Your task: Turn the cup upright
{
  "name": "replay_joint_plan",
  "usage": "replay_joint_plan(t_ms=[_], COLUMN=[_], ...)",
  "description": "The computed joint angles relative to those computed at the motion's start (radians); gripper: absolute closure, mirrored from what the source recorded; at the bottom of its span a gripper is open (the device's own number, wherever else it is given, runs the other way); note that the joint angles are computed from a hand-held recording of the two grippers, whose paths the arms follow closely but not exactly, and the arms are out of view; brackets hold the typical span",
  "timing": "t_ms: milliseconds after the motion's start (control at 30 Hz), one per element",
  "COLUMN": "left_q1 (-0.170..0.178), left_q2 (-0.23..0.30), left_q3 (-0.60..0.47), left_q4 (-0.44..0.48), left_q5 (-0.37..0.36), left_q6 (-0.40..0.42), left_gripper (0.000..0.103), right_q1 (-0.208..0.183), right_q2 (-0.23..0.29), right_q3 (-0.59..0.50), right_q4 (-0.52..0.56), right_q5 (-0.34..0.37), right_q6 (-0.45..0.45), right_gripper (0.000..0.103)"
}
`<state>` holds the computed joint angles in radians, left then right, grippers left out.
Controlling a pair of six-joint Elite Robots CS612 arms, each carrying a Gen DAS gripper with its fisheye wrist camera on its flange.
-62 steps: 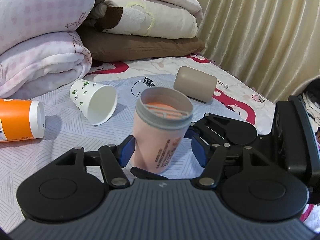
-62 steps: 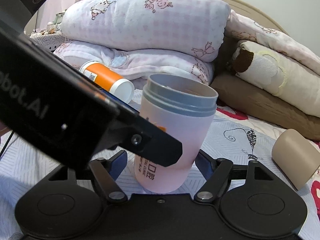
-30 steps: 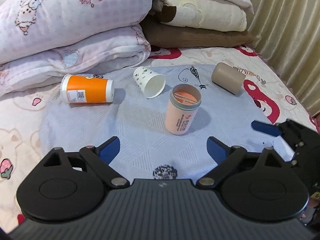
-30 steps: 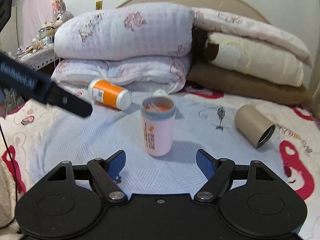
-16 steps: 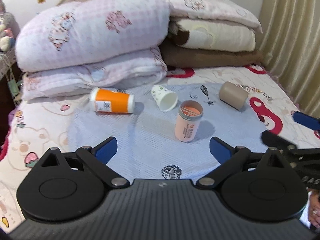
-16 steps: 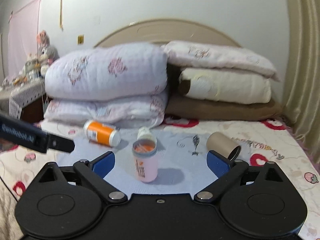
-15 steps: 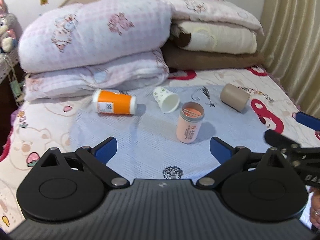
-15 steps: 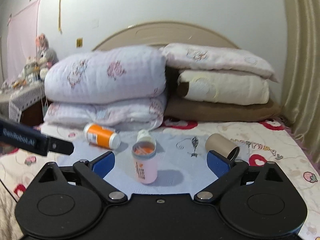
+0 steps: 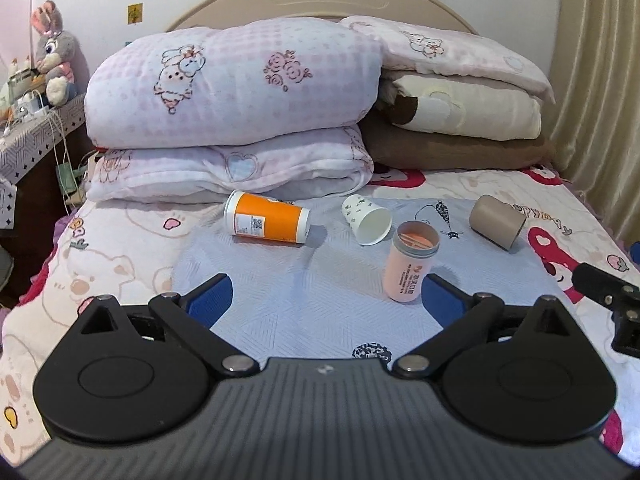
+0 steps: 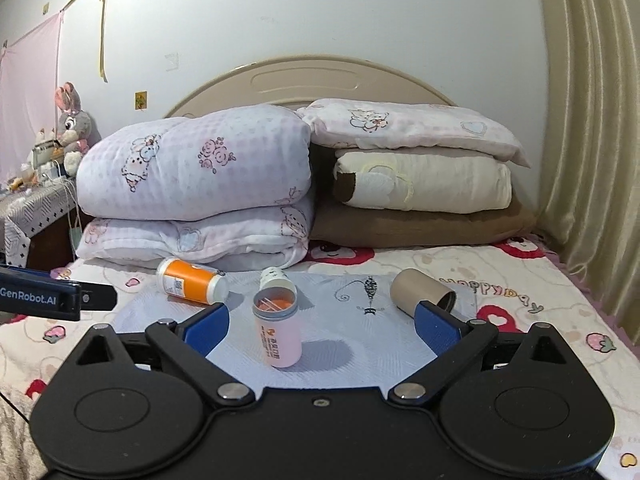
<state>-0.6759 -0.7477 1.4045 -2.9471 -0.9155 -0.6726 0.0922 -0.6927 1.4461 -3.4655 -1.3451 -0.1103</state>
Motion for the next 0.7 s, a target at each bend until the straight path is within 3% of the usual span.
replay_joint_plan(t_ms=[700], left_q1=[-0.006], left_q2=[-0.006], left_q3=[0.011], left_q4=[0.034], left_q5=[-0.007], left_q6=[-0.021], left_gripper=[0.001], right_q1=[0.016], right_q2=[-0.016], right_q3=[0.006], right_q4=[0.103], right_q5=[-0.101], right_q6=[0.012], right_gripper=[0.002])
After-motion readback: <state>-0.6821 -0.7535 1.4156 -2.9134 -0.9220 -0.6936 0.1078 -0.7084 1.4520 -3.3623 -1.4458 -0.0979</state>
